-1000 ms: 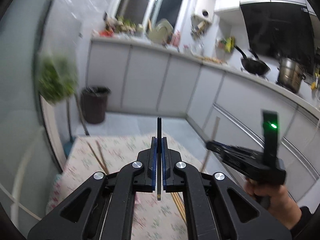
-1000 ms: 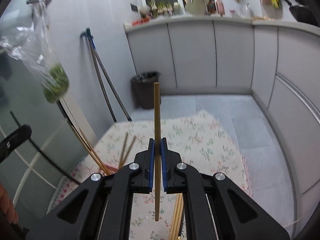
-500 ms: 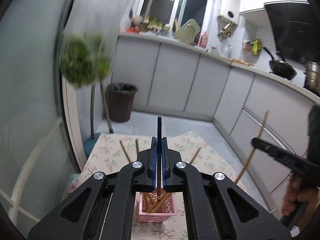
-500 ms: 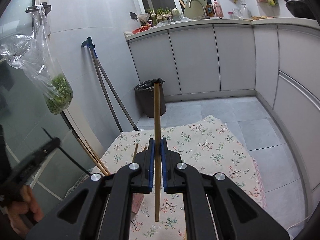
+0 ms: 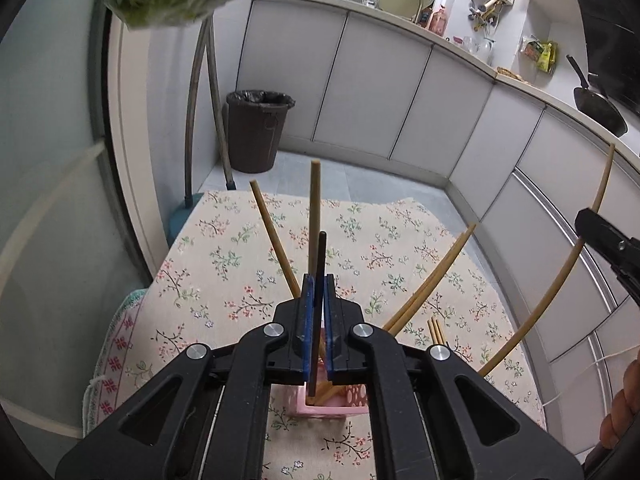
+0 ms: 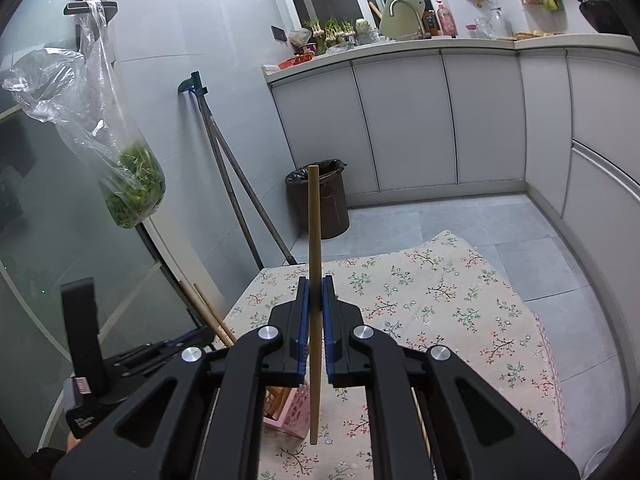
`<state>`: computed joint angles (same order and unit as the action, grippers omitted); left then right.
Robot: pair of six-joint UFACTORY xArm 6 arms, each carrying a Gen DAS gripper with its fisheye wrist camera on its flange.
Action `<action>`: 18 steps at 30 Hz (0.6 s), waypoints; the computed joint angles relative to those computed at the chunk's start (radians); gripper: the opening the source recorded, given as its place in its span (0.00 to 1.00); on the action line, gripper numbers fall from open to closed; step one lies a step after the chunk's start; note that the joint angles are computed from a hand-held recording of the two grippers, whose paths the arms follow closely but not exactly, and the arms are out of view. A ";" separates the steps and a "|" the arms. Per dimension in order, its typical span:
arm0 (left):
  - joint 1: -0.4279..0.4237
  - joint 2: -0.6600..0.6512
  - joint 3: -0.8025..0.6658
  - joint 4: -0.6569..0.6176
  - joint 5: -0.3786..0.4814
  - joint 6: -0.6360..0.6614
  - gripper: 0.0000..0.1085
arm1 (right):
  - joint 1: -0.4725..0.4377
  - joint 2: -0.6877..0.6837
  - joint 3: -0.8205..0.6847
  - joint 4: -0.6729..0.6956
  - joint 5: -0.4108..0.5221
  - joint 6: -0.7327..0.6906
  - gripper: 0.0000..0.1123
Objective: Organize utensils
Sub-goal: 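Lift both held chopsticks over the pink basket, lower them in, open both tools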
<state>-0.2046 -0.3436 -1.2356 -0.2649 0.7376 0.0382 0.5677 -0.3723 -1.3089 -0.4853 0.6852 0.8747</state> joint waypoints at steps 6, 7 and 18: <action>0.000 -0.008 -0.025 -0.010 0.060 -0.001 0.26 | 0.004 0.005 0.003 -0.011 -0.004 0.011 0.06; 0.004 -0.013 -0.026 -0.019 0.065 -0.001 0.30 | 0.001 0.005 0.004 -0.008 -0.007 0.013 0.06; 0.059 -0.053 -0.075 0.051 0.211 -0.108 0.87 | -0.010 0.027 -0.002 -0.009 -0.077 0.061 0.06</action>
